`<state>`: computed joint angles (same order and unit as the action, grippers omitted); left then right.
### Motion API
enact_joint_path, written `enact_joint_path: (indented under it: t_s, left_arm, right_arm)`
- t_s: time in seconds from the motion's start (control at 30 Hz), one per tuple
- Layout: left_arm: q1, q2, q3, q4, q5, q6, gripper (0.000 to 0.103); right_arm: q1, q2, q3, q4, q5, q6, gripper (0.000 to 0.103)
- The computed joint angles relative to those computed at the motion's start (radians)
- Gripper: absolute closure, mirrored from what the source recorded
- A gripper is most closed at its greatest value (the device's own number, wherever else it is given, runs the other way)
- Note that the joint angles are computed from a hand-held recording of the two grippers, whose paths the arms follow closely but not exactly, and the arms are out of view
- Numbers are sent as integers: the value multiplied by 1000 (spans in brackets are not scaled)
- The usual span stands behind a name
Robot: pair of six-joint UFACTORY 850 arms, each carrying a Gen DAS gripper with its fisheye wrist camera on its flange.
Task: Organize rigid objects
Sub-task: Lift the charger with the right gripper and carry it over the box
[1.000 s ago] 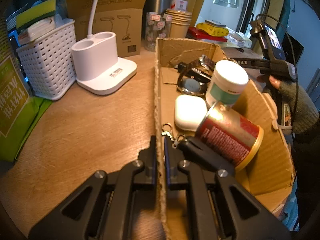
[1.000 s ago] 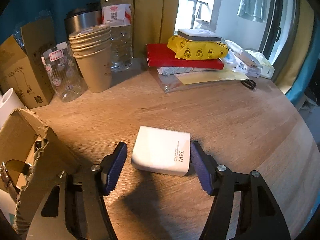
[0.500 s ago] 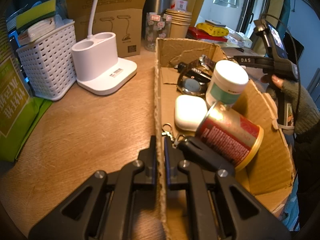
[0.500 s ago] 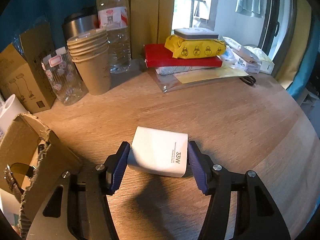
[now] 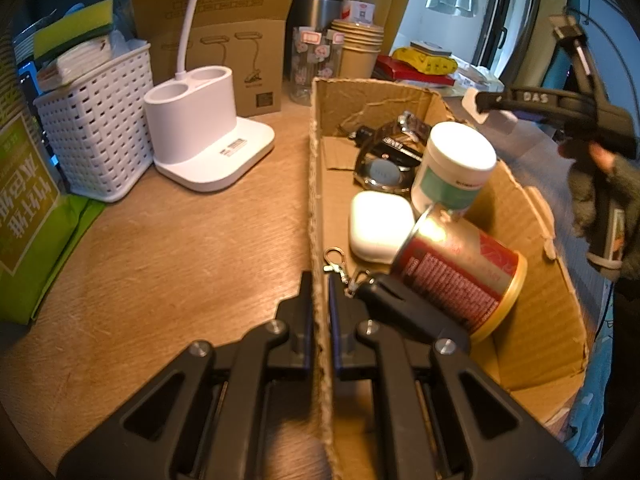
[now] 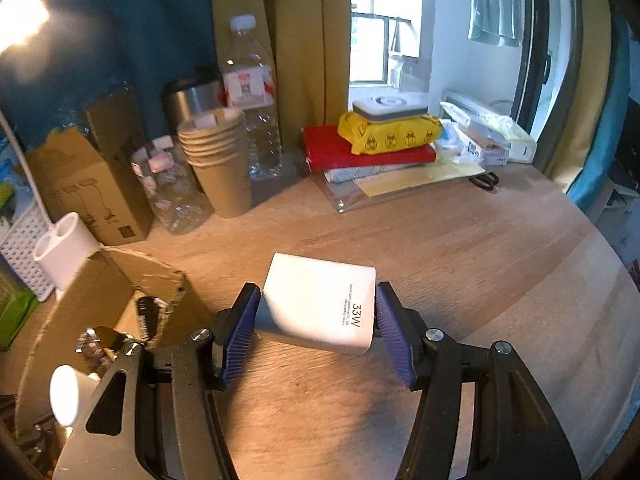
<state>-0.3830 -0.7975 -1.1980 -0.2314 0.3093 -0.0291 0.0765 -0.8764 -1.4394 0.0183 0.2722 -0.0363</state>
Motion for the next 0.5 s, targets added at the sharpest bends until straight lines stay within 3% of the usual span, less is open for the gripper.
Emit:
enact_joint_path:
  t_s: [0.5]
  left_arm:
    - [3, 7, 11, 33, 12, -32, 96]
  right_arm:
    - [48, 117, 125, -18, 68, 8, 42]
